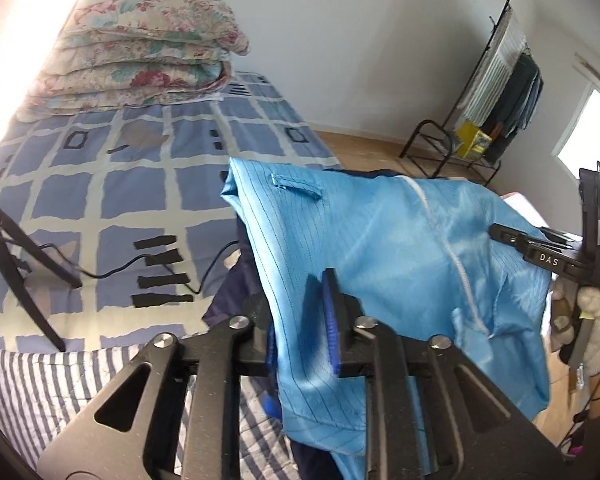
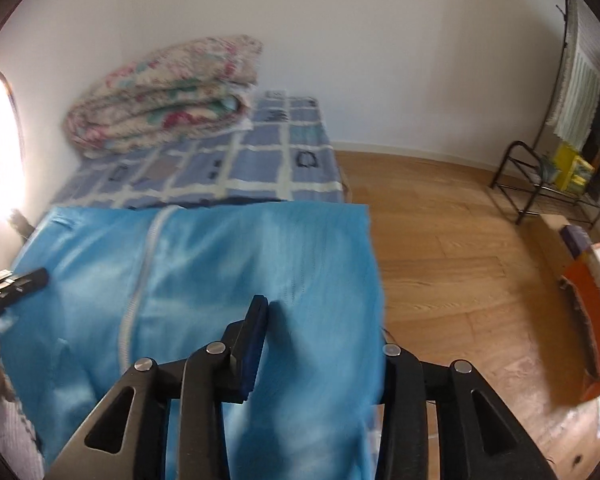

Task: Fold large clothes
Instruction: 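Lower the coat onto the navy pile and open both grippers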

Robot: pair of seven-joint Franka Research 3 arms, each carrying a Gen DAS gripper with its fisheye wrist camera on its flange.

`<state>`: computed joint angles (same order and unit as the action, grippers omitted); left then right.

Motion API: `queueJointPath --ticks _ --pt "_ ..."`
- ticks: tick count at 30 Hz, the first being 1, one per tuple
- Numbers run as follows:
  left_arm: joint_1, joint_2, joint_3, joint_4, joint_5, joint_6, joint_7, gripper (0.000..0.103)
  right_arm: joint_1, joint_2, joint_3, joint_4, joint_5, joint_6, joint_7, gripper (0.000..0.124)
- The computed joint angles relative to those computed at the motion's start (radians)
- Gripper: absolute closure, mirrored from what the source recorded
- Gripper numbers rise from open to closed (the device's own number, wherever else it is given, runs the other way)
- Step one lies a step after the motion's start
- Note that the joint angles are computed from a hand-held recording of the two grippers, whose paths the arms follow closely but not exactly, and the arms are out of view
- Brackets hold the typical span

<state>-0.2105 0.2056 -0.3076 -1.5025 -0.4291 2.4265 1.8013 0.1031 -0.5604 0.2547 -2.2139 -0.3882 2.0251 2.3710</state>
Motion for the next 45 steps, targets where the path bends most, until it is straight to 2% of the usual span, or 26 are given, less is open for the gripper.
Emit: queueJointPath --ticks 2,4,8,14,17,20,24,27,33,38,41,45 --pt "-0.004 -0.012 0.005 -0.022 0.020 0.007 -0.013 0.072 -0.006 -0.009 0.010 0.001 -0.010 -0.071 -0.001 0.088" --pt "-0.008 -0.029 0.011 -0.045 0.039 0.018 -0.037 0.061 -0.004 -0.029 0.006 -0.018 -0.005 -0.099 0.008 0.088" --pt "0.000 -0.075 0.014 -0.099 0.004 0.026 -0.021 0.056 -0.002 -0.069 0.013 -0.054 -0.007 -0.157 0.015 0.087" --pt "-0.018 -0.153 0.035 -0.202 0.025 0.043 -0.002 0.056 0.003 -0.178 0.017 -0.123 0.033 -0.188 0.064 0.087" --pt "-0.028 -0.200 0.050 -0.263 0.033 0.071 -0.011 0.056 0.005 -0.214 0.034 -0.131 0.050 -0.244 0.057 0.087" --pt "-0.036 -0.252 0.070 -0.311 0.003 0.064 -0.003 0.056 0.007 -0.260 0.054 -0.136 0.061 -0.282 0.073 0.087" --pt "-0.055 -0.338 0.100 -0.372 -0.022 0.057 0.016 0.056 0.010 -0.323 0.085 -0.125 0.087 -0.309 0.112 0.087" --pt "-0.077 -0.423 0.125 -0.425 -0.038 0.046 0.026 0.056 0.011 -0.322 0.121 -0.076 0.099 -0.356 0.116 0.087" --pt "-0.136 -0.638 0.175 -0.541 -0.002 0.018 0.029 0.056 0.017 -0.288 0.228 0.112 0.098 -0.457 0.141 0.087" --pt "-0.193 -0.850 0.231 -0.604 0.016 -0.073 -0.017 0.056 -0.021 -0.215 0.347 0.384 0.084 -0.586 0.165 0.087" --pt "-0.219 -0.966 0.257 -0.613 0.036 -0.150 -0.050 0.056 -0.082 -0.146 0.448 0.586 0.067 -0.689 0.164 0.087" --pt "-0.248 -1.108 0.280 -0.621 0.071 -0.221 -0.077 0.056 -0.225 -0.086 0.620 0.850 0.073 -0.786 0.158 0.084"
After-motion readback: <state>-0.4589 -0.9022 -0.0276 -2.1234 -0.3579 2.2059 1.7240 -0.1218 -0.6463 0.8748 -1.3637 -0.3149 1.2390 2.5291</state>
